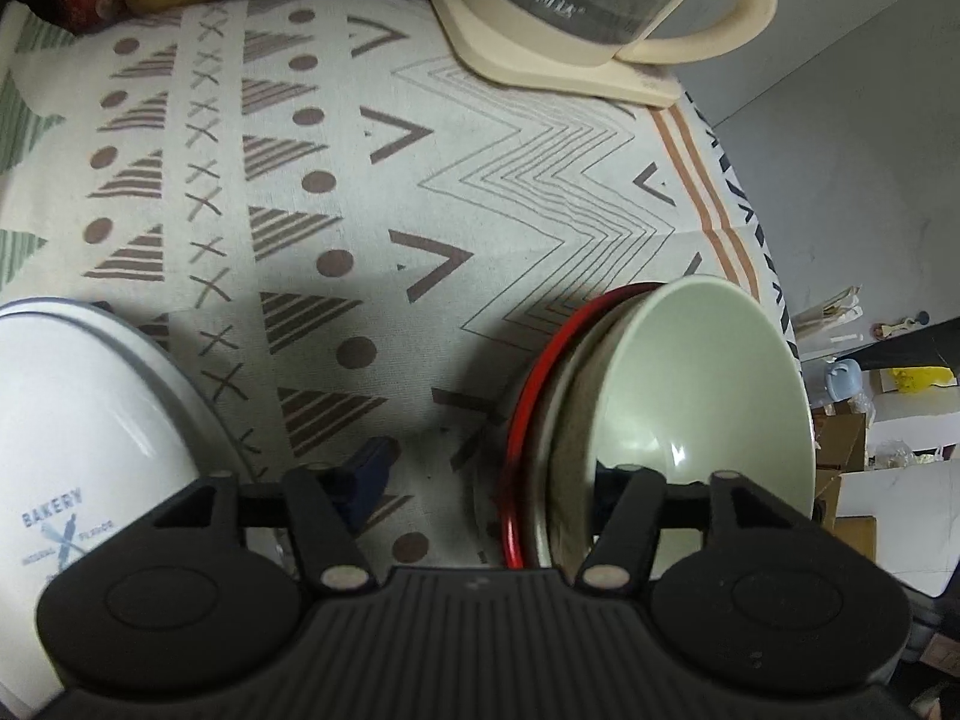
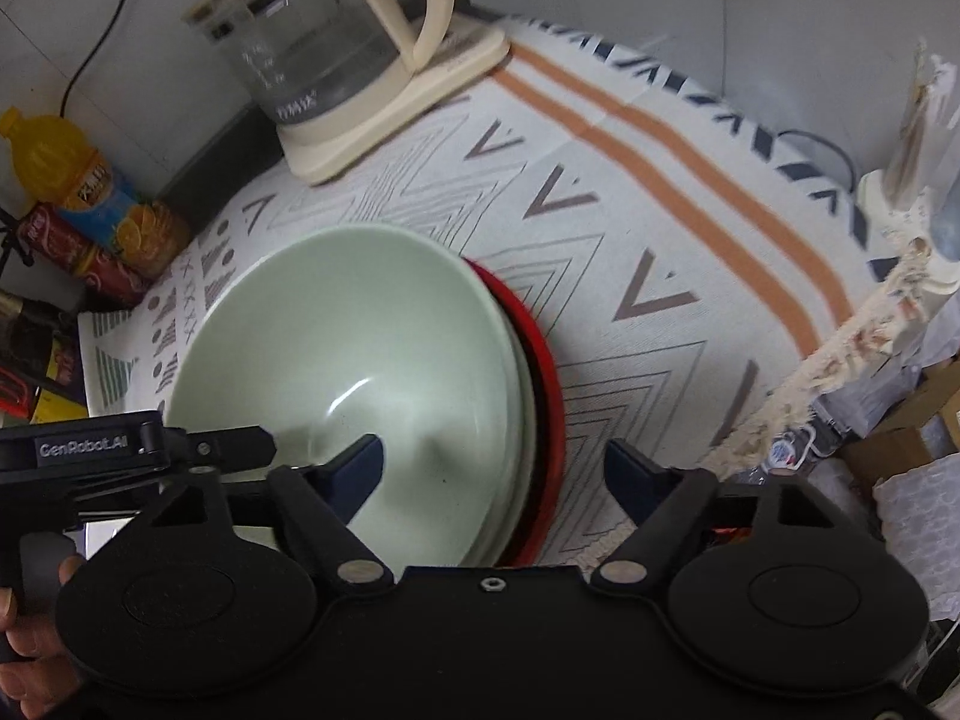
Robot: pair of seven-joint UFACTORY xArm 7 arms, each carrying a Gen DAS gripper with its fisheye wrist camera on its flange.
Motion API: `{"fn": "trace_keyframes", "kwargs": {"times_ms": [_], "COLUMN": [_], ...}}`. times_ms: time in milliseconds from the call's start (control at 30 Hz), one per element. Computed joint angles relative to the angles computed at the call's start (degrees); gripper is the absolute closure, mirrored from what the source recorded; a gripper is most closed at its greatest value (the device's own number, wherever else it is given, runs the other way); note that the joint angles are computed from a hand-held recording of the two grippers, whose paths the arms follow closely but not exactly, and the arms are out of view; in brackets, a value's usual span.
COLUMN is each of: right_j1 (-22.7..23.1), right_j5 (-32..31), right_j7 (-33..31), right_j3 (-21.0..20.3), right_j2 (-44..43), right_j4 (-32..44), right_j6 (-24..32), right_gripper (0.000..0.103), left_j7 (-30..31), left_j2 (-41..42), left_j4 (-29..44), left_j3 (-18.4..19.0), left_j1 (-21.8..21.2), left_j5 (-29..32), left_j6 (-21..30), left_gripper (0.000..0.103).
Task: Organize plates and bowls
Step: 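Close both grippers on the red bowl rim, then lift the red bowl stack with both grippers over the plate stack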
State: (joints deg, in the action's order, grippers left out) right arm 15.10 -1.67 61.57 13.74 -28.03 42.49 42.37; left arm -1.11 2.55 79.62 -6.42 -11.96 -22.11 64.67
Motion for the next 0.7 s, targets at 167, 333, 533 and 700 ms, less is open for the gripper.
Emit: {"fn": "trace_keyframes", "kwargs": {"times_ms": [167,333,533,700], "right_j1": [0.85,1.24,1.34,1.75], "right_j5": [2.11,3.65,4.90,6.54], "right_j7": [-1.61,-3.52,-5.19,-5.39], "right_j3": [-1.16,-2.37,-2.60,-2.42], "right_j2": [2.14,1.73,1.75,0.60], "right_j4": [0.44,-0.61,-0.26,-1.10], "right_j6": [0.06,-0.83,-0.27,-1.17], "right_gripper": [0.049,0.056,0.060,0.067], "left_j7": [0.11,0.53,0.85,1.78], "left_j2": [1.79,2.28,1.17,-0.89], "left_j4": [1.37,1.54,-0.16,-2.17], "left_j3": [-0.21,-0.43,-0.53,-0.06], "left_j1": [0.06,0.02,-0.15,-0.11], "left_j5": [-1.76,-2.19,-2.86,-2.64], "left_j6": [1.17,2.48,1.71,0.08], "left_gripper": [0.063,0.070,0.074,0.074]}}
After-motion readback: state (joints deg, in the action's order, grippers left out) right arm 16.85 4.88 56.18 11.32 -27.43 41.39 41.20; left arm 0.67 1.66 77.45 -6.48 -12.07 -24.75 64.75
